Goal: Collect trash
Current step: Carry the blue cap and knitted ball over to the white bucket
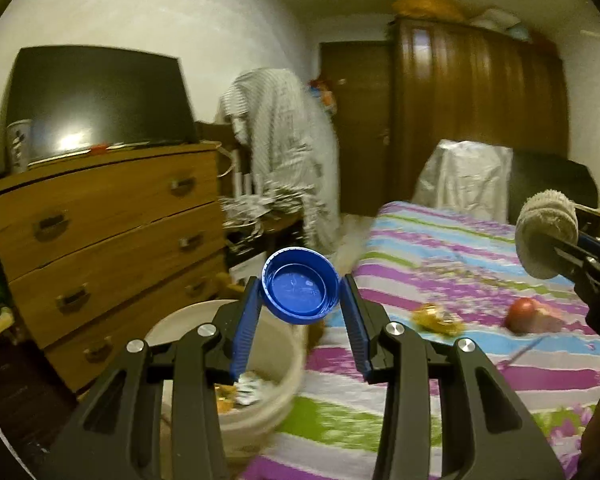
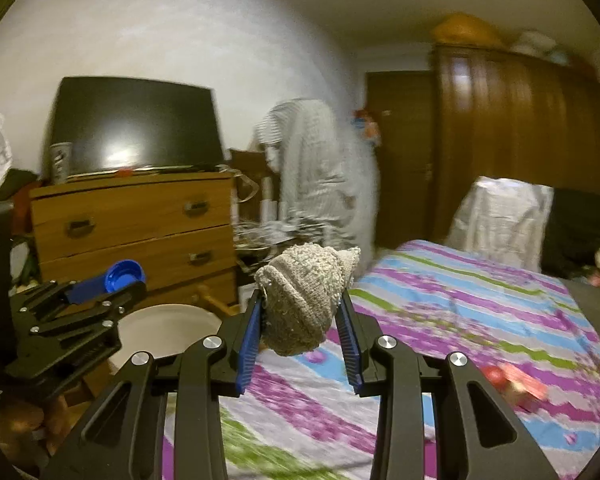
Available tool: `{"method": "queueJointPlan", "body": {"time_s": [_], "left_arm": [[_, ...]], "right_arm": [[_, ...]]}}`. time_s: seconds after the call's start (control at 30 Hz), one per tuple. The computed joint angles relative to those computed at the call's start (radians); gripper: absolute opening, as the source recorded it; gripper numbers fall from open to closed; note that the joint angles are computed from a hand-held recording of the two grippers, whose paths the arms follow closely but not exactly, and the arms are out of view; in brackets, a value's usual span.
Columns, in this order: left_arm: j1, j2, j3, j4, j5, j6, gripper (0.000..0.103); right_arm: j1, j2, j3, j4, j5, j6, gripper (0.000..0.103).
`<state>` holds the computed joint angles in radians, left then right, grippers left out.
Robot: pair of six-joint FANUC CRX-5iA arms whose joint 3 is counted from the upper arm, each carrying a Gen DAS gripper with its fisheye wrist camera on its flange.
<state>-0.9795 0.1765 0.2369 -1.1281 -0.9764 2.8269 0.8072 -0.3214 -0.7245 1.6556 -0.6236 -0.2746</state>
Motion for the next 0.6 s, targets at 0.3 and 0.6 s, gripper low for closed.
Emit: {"method": "queueJointPlan", "body": {"time_s": [0.3,0.6], "left_arm": [[0.140,-0.038,-0.047,0.093,-0.007,-0.060,0.039],[0.284,-0.013,-0.047,0.273,0.054,-0.210,0.039]], "right_arm": [[-0.018,0.300,0.297,-0.126,0.199,0.168,0.037],[0.059,0.579,0.689,-0.801,0.160,0.790,0.037]]}}
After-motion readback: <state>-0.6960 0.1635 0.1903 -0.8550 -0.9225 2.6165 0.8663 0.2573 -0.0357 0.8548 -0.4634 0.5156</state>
